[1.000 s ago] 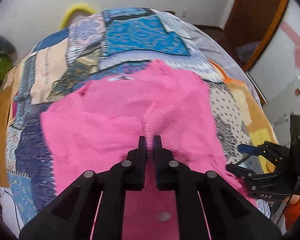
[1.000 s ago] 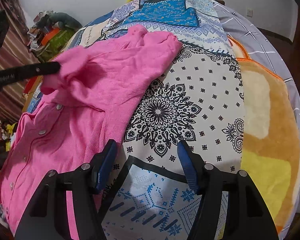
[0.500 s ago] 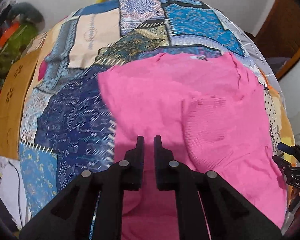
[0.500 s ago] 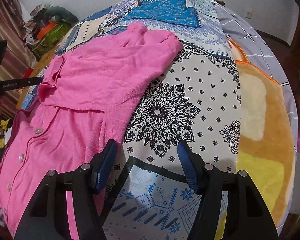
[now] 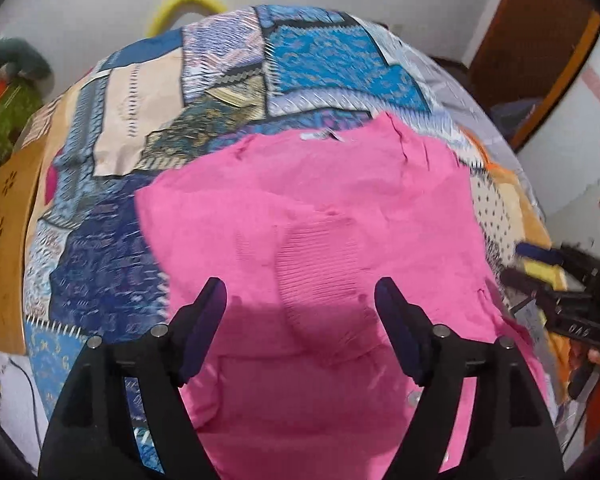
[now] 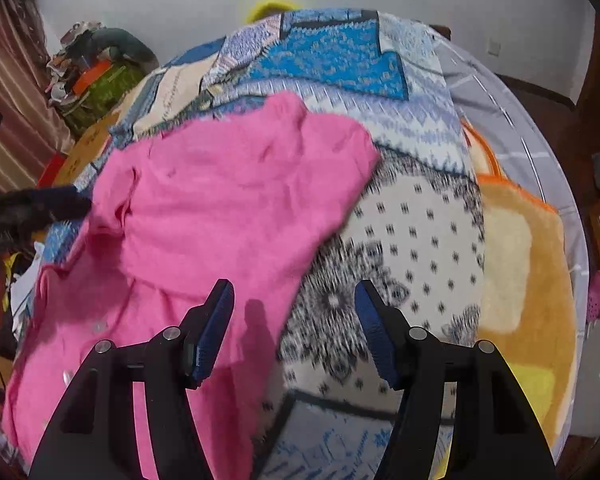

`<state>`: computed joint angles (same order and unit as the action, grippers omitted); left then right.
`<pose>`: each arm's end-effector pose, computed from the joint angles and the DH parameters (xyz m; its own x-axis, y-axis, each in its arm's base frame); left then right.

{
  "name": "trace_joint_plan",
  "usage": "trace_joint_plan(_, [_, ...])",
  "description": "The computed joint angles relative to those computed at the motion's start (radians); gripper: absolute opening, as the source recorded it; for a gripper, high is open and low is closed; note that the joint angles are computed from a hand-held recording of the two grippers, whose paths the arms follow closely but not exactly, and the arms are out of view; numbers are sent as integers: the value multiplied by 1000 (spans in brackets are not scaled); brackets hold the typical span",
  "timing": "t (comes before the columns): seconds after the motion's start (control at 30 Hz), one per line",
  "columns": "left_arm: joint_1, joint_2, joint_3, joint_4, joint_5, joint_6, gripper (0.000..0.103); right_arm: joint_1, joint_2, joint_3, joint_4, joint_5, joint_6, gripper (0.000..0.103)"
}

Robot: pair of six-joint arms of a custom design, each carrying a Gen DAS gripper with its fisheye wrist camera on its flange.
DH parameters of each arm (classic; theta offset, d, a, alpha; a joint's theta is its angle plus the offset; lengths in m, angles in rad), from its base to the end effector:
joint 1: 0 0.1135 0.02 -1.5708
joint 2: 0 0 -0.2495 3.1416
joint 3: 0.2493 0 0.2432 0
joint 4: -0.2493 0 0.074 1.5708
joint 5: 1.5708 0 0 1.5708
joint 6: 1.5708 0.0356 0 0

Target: Fold small clothes

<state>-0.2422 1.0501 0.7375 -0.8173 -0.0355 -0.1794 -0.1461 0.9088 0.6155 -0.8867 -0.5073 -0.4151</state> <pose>0.1802 -0.0432 0.2155 -0.9040 0.0397 -0.4256 0.0647 0.9969 -0.0446 0.1506 -0.0047 0.2024 -0.8146 -0.2364 -0.5297 -0.4200 0.8703 0.2574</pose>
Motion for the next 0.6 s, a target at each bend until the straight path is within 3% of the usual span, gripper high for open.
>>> trace_joint_plan(0.2, [-81,125,-42,84,-80,-7,76,143,70,-20,131,67,129,59])
trace_joint_plan(0.3, [24,120,-71,117,-12,36,80,180,109,-53,174,98,134,59])
trace_joint_plan(0.43, [162,80,-92,119,22,91,80,118,143,-61,183,39,109,63])
trace_joint_plan(0.6, [296,43,-129,129,-24,153,81,98,140,-66,173,24,94,63])
